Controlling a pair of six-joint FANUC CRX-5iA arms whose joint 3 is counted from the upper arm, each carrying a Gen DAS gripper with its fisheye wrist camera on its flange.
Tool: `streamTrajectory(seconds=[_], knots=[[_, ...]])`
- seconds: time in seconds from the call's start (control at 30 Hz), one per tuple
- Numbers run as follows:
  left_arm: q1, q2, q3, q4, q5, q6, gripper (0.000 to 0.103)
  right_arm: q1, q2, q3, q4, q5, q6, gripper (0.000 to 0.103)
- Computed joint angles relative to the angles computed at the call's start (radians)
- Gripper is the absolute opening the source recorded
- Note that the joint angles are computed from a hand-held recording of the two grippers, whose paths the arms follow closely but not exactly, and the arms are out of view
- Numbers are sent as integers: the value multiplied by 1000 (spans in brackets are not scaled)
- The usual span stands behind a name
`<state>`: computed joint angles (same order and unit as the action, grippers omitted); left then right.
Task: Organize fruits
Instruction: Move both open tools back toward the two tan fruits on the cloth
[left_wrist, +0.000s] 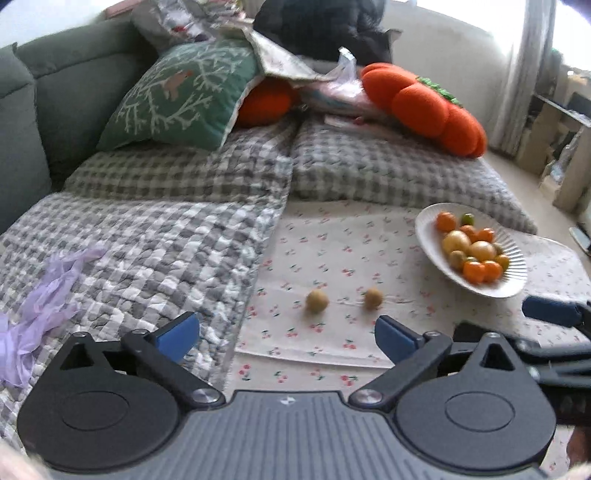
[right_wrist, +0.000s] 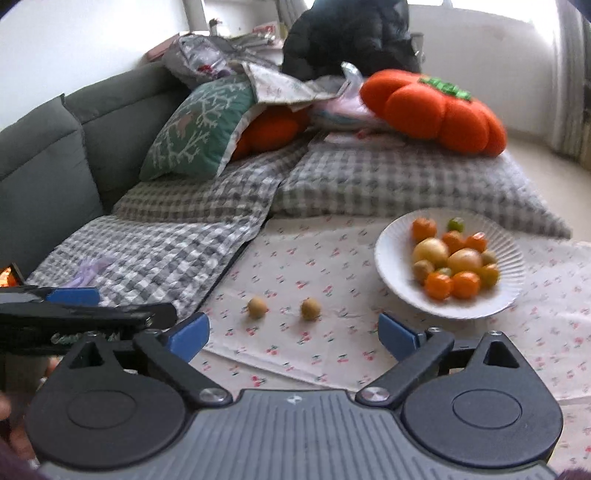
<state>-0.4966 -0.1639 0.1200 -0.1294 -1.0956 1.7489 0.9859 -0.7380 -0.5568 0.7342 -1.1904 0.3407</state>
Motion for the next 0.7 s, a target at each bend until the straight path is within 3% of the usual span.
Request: streamTrajectory(seconds=[0.13, 0.27, 0.4, 0.53, 0.7], knots=[[23, 23, -2, 34, 48, 16, 98, -76, -1, 1, -52, 40, 69, 100], [30, 49, -6, 47, 41, -5, 98, -187, 6, -15, -138, 99, 122, 102], [40, 69, -8, 76, 28, -37, 98, -253, 50, -16, -234, 99, 211, 99], [35, 101, 6, 91, 38, -43, 98, -191, 67, -74, -137, 94, 184, 97], [16, 182, 52, 55, 26, -47, 98, -202, 113, -111, -67, 181, 182, 83]])
